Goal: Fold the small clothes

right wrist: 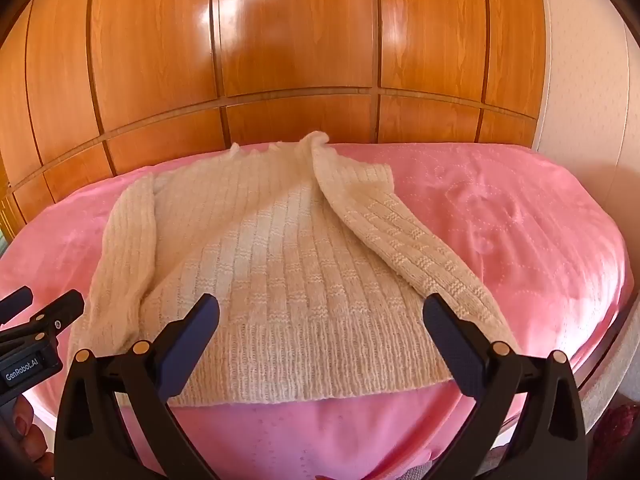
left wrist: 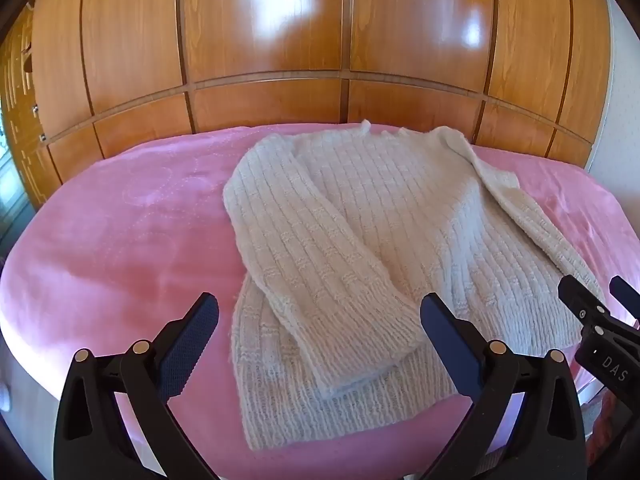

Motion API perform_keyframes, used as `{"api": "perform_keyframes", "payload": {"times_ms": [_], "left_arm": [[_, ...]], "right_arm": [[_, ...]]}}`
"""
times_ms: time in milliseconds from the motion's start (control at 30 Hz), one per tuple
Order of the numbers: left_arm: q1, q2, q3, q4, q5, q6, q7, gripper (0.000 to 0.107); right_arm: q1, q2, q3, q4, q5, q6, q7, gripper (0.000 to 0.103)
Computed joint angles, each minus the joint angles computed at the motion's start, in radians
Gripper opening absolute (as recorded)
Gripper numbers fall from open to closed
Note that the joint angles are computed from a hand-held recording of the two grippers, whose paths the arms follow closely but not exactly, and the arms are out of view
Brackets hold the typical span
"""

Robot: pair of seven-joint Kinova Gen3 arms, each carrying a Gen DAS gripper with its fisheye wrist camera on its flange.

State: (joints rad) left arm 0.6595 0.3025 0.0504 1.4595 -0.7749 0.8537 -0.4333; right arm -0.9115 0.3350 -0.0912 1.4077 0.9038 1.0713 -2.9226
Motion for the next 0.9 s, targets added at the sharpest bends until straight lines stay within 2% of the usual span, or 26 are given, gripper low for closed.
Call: {"api": "perform_keyframes", "payload": {"times_ms": [133,333,500,900], "left_arm": [[0.003,-0.012,-0.005,0.026,-0.009,-0.016,0.015,0.100],[0.004,0.015,0.004,0.001,0.004,0.009,0.005,0.100],[0.007,0.015,-0.004,0.000,0.008,0.003,-0.001,0.100],[0.011,0.017,-0.002,-0.006,0.013,0.016,-0.008,0.100]], "right_arm": [[0.006,0.002,0.001,0.006,0.003,-0.018,-0.006,0.101],[0.021,-0.013,0.000,0.046,0.015,-0.051,-0.028,0.101],[0.019,-0.014,-0.010,0.020,-0.006,-0.018,-0.007,0.101],[0.016,-0.006,-0.003,0.011,-0.014,-0.018,-0.002,0.101]]}}
